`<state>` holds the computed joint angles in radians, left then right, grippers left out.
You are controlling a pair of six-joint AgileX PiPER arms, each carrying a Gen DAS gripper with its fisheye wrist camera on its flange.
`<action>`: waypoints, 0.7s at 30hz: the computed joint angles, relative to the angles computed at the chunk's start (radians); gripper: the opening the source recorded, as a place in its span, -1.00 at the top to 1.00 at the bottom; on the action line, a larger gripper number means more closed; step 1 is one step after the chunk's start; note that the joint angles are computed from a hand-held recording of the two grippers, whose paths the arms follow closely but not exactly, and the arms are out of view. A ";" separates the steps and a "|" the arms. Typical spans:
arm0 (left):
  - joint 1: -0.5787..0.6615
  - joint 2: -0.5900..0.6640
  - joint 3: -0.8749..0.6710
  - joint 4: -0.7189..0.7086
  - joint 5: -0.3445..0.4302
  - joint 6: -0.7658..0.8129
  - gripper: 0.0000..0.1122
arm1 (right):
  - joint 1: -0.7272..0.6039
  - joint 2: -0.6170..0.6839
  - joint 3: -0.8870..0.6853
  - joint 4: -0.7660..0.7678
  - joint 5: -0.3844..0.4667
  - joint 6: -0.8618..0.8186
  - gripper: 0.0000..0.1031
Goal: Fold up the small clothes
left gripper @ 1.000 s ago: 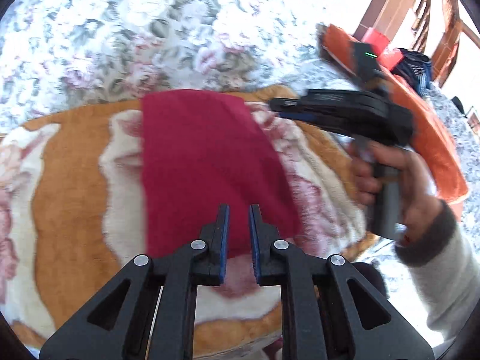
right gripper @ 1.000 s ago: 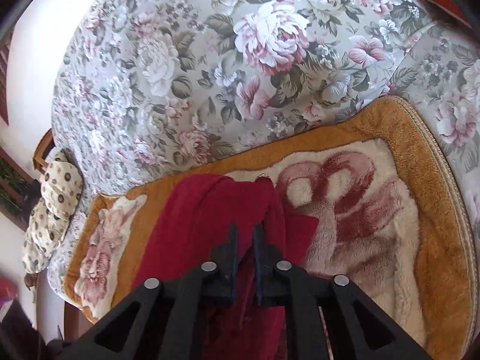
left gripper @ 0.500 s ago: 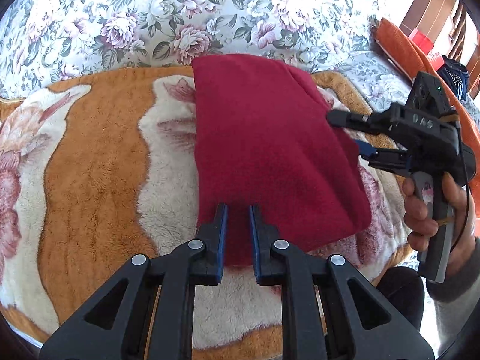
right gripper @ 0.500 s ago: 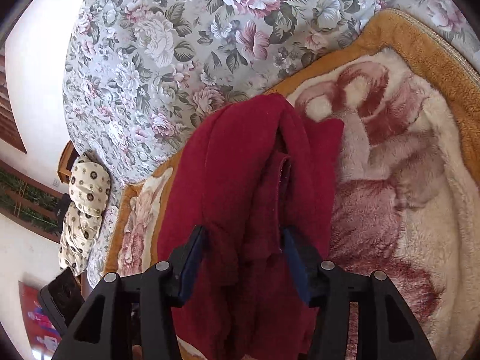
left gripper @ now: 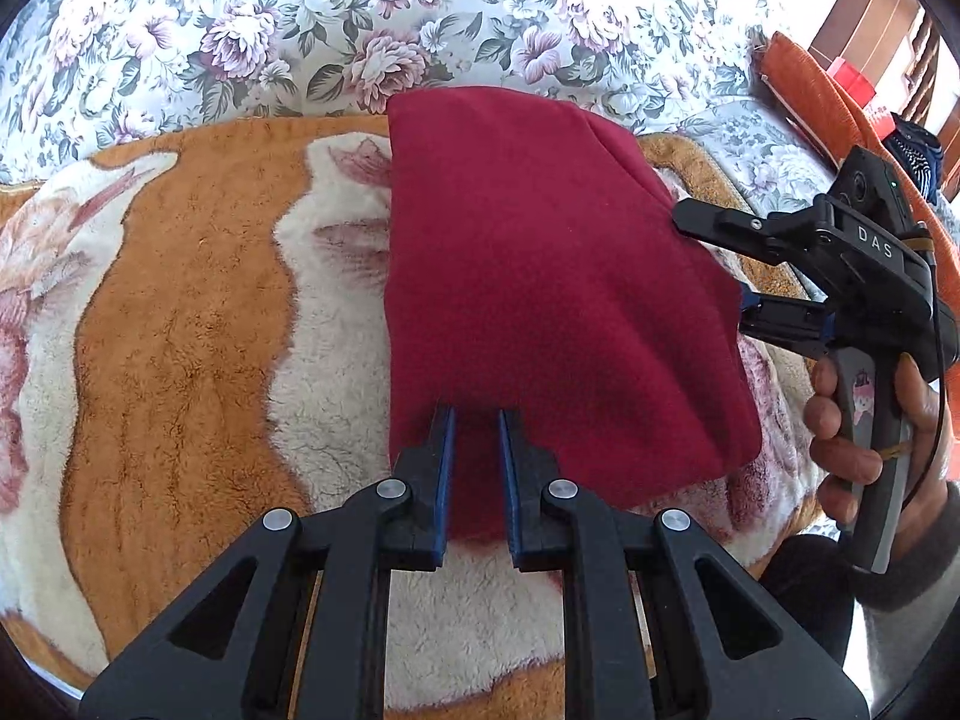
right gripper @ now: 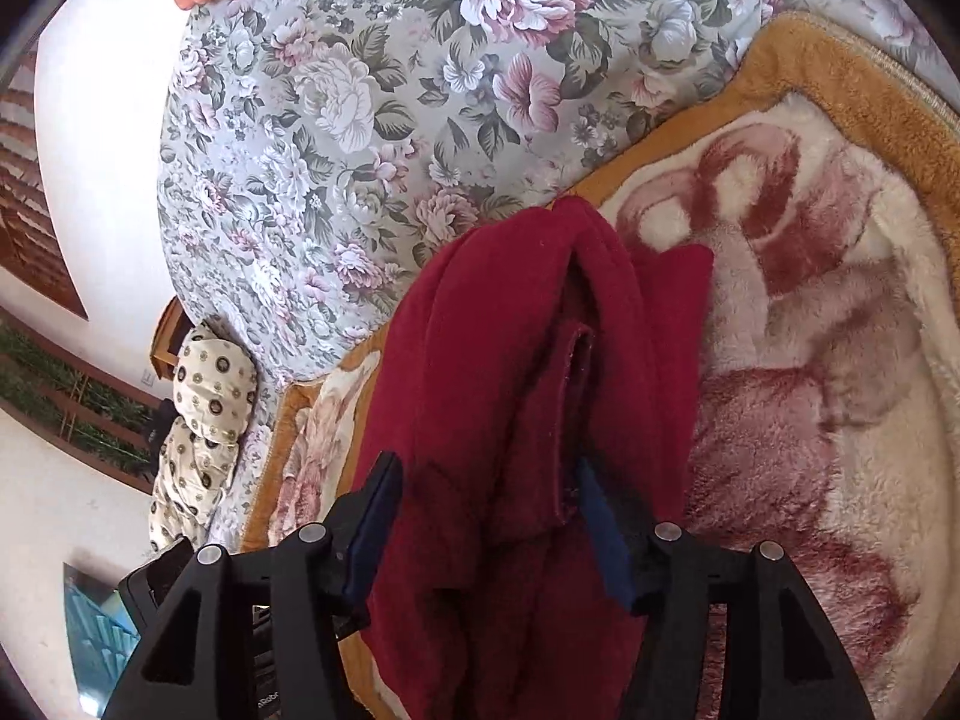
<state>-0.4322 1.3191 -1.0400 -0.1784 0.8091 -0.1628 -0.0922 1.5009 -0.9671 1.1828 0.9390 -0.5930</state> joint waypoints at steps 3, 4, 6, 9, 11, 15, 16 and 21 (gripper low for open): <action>0.003 0.006 -0.001 -0.001 -0.002 -0.002 0.79 | 0.053 0.042 -0.032 -0.001 -0.037 0.014 -0.18; 0.003 0.006 -0.001 -0.001 -0.001 -0.004 0.79 | 0.068 0.045 -0.042 -0.005 -0.052 0.024 -0.19; 0.005 0.001 -0.004 0.001 0.006 -0.007 0.79 | 0.096 0.031 -0.051 -0.023 -0.092 0.028 0.08; 0.015 -0.013 -0.022 -0.014 0.046 0.006 0.79 | 0.140 -0.018 -0.069 -0.150 -0.148 0.118 0.44; 0.030 -0.041 -0.027 -0.038 0.061 0.027 0.79 | 0.142 -0.077 -0.073 -0.210 -0.163 0.137 0.48; 0.023 -0.095 -0.044 -0.013 0.069 0.018 0.79 | 0.122 -0.132 -0.163 -0.438 -0.078 0.248 0.49; 0.021 -0.093 -0.050 -0.012 0.070 0.018 0.79 | 0.118 -0.133 -0.171 -0.482 -0.064 0.246 0.49; -0.023 -0.032 -0.088 0.013 0.081 -0.018 0.79 | 0.187 -0.051 -0.159 -0.770 -0.151 0.414 0.33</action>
<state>-0.4549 1.2870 -1.1283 -0.1654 0.8897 -0.1807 0.0945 1.4495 -1.1262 0.4131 0.7879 -0.1789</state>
